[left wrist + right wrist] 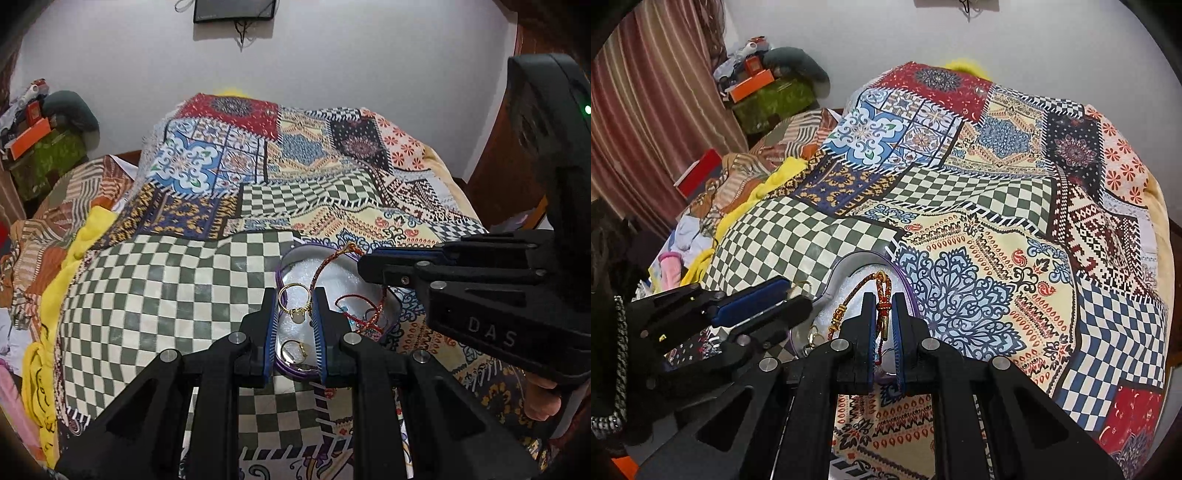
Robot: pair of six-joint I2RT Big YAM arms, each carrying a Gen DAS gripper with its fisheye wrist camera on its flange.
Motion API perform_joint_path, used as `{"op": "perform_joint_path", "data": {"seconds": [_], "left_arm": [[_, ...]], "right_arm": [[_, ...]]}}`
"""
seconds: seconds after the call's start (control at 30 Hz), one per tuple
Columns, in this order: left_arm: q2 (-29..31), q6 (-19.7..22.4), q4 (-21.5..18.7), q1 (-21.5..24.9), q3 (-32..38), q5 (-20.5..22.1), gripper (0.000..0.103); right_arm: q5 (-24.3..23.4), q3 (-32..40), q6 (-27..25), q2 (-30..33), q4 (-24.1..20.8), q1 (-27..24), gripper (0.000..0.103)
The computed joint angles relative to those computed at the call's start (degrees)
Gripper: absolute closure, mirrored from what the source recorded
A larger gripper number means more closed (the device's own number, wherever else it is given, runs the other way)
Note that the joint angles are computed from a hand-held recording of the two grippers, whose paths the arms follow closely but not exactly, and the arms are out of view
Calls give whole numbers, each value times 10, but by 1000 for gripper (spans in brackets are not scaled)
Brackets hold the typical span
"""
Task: Organize jewelry
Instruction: 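Carry the bangle in the right tool over the tin while the left tool carries the ring there, then open the right tool over the tin while the left tool releases its ring inside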
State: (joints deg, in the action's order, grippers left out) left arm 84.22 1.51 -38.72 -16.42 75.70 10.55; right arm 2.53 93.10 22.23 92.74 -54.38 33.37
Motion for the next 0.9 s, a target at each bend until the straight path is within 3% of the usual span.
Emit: {"op": "perform_joint_path", "data": {"seconds": [0.63, 0.73, 0.8, 0.9], "left_arm": [[16, -7, -15, -5, 11, 0, 86], [6, -7, -17, -4, 7, 2, 86], [0, -5, -21, -4, 5, -1, 86], [-13, -3, -29, -4, 3, -4, 86]], "right_arm": [[-24, 2, -14, 1, -26, -8, 95], [-26, 0, -11, -4, -33, -7, 87], [-18, -5, -8, -10, -32, -3, 73], [7, -13, -9, -23, -26, 5, 70]]}}
